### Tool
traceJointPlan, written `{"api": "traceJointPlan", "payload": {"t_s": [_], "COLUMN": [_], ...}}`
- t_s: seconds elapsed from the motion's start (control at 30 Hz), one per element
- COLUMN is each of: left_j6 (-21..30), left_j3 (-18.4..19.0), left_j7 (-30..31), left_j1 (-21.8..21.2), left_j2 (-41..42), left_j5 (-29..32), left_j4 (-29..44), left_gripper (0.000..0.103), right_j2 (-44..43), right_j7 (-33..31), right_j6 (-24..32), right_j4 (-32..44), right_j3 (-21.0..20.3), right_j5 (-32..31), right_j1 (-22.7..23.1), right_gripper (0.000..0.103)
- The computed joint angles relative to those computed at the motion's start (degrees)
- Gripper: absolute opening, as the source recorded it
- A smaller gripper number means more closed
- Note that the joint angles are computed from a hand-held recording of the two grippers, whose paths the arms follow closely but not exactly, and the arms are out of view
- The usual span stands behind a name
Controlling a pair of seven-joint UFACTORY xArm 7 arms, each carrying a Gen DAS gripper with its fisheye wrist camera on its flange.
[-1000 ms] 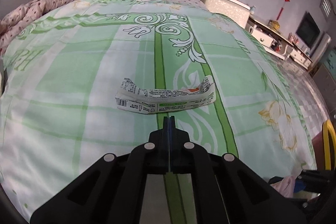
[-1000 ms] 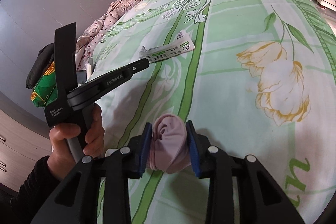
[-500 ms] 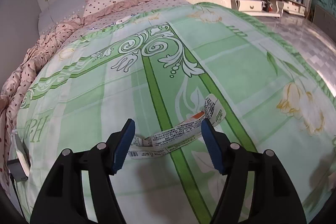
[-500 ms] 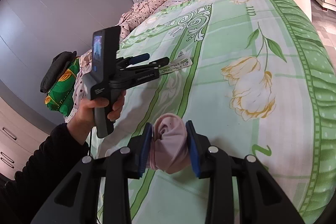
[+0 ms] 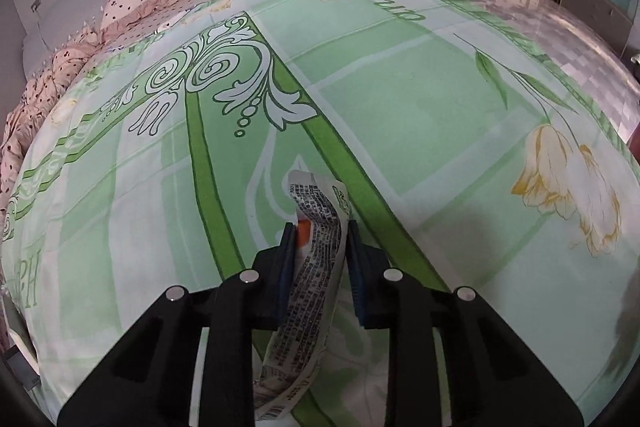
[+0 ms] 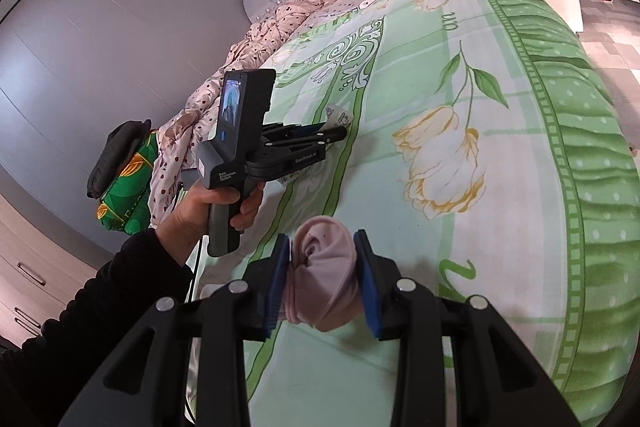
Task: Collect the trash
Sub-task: 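Carry the white packet and pink cloth over the bin and release both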
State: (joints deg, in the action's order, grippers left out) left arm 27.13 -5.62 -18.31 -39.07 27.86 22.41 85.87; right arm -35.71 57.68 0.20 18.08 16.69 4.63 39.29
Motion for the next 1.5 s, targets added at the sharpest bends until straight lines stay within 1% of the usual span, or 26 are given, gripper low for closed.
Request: {"api": "traceJointPlan", "payload": {"t_s": [0.1,0.17,0.27,0.33,0.37,0.4,0.43,0.5,0.57,0.67,0.77,0.83,0.87,0.97,1.03,1.23,1.5], "left_j6": [-2.3,-4.3,-7.5,-9.4,-10.3,-10.4,-9.6,-9.9,-8.3,-7.2,-2.7,0.0,2.3,6.3,9.4,14.7,19.9], "left_j3": [-0.4,-1.6,-1.7,-1.2,-2.4,-1.9,-0.8,-2.6,-4.3,-8.2,-13.2,-16.6,-18.5,-22.0,-23.5,-23.7,-20.9], "left_j7": [-2.2,-2.8,-6.7,-11.8,-12.9,-16.0,-20.9,-26.8,-34.1,-41.4,-46.4,-48.4,-49.6,-51.0,-52.4,-54.7,-55.1], "left_j1": [0.3,1.4,1.0,-0.1,0.5,-0.6,-2.3,-2.1,-2.4,-1.9,-1.6,-1.4,-1.4,-2.7,-4.6,-12.4,-23.5], "left_j2": [-2.3,-4.9,-10.7,-14.8,-16.7,-18.6,-20.4,-24.0,-27.1,-30.9,-33.0,-33.6,-33.6,-32.4,-30.8,-24.8,-15.5], "left_j5": [-1.4,-3.3,-3.4,-1.0,-0.7,1.9,6.4,10.6,16.9,21.7,25.6,27.5,28.7,30.9,33.0,39.1,46.3], "left_j4": [-2.7,-5.6,-11.1,-14.6,-16.1,-17.2,-17.9,-19.7,-20.3,-20.3,-18.1,-16.3,-14.9,-11.1,-8.2,0.2,12.0], "left_gripper": [0.022,0.022,0.022,0.022,0.022,0.022,0.022,0.022,0.022,0.022,0.023,0.023,0.023,0.023,0.023,0.023,0.023], "right_j2": [-1.1,-3.1,-7.4,-11.2,-13.2,-15.5,-17.9,-22.7,-27.5,-34.1,-39.4,-42.9,-44.5,-49.0,-51.9,-60.4,-69.2], "right_j7": [0.8,1.6,3.2,4.6,5.2,5.9,6.7,8.1,9.1,9.7,9.1,8.1,7.4,4.9,3.4,-1.6,-7.9], "right_j6": [0.1,1.3,5.3,8.8,10.5,12.4,14.6,18.9,24.3,32.3,40.5,44.9,47.4,54.0,58.2,68.9,78.3], "right_j4": [-0.3,-0.4,0.2,0.6,0.7,0.7,0.9,1.2,2.3,4.5,7.7,9.2,10.2,12.6,13.9,17.4,19.1], "right_j3": [0.1,1.1,3.9,5.6,6.1,6.6,7.3,8.0,9.0,10.4,11.4,11.6,11.7,11.5,11.1,9.2,5.0], "right_j5": [0.4,0.3,-0.6,-1.3,-1.5,-1.8,-2.0,-2.5,-3.3,-4.4,-5.3,-5.6,-5.7,-5.8,-5.8,-6.0,-6.9], "right_j1": [0.1,-0.4,-2.1,-2.9,-3.0,-3.1,-3.2,-3.1,-3.3,-3.8,-4.8,-5.4,-5.9,-7.7,-9.0,-13.1,-19.4], "right_gripper": [0.031,0.031,0.031,0.031,0.031,0.031,0.031,0.031,0.031,0.031,0.031,0.031,0.031,0.031,0.031,0.031,0.031]}}
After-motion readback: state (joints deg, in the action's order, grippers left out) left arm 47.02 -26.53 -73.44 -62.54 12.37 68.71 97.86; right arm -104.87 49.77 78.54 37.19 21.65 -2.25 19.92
